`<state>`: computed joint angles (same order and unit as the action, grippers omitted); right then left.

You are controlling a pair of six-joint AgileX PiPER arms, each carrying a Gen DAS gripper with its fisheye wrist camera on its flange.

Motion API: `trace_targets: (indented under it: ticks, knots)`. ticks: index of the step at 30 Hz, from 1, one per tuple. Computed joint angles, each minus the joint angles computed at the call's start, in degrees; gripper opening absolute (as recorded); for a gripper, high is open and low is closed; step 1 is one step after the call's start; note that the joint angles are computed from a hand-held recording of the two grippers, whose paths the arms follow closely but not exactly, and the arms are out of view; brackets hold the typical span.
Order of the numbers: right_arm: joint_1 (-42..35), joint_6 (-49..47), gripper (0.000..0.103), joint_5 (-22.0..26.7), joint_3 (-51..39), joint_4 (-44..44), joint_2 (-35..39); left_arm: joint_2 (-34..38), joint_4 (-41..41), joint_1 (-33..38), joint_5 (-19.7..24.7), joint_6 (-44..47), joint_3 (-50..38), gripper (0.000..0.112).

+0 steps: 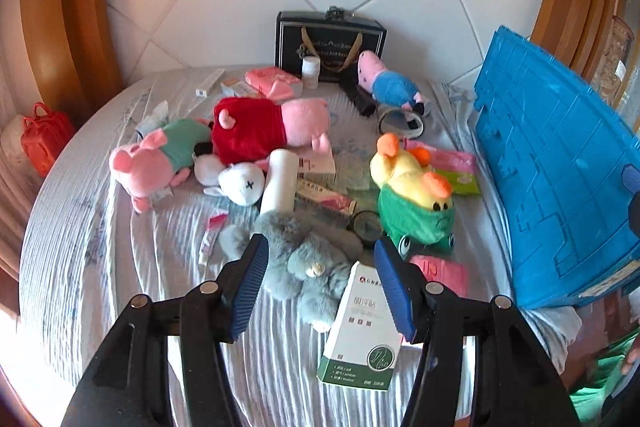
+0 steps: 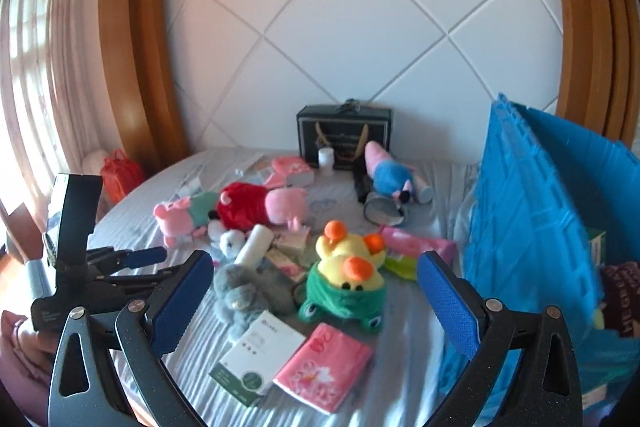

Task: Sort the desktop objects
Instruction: 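Withdraw both tools from the crate back over the bed, then grasp the white patch box with the left tool while the right tool grasps the pink tissue pack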

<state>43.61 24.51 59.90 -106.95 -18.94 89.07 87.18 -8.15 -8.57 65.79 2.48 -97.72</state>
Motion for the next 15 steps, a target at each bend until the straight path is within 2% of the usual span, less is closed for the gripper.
trace_targets:
  ticks: [7,15]
  knots:
    - [-0.4,1.3,0.103,0.6,7.8,4.7,3.9,1.1,-3.1,-0.5,-0.5,4.8,10.1,0.054]
    - [-6.5,5.7,0.103,1.6,17.3,11.5,3.8,4.1,-1.2,-6.3,0.8,5.8,14.6,0.054]
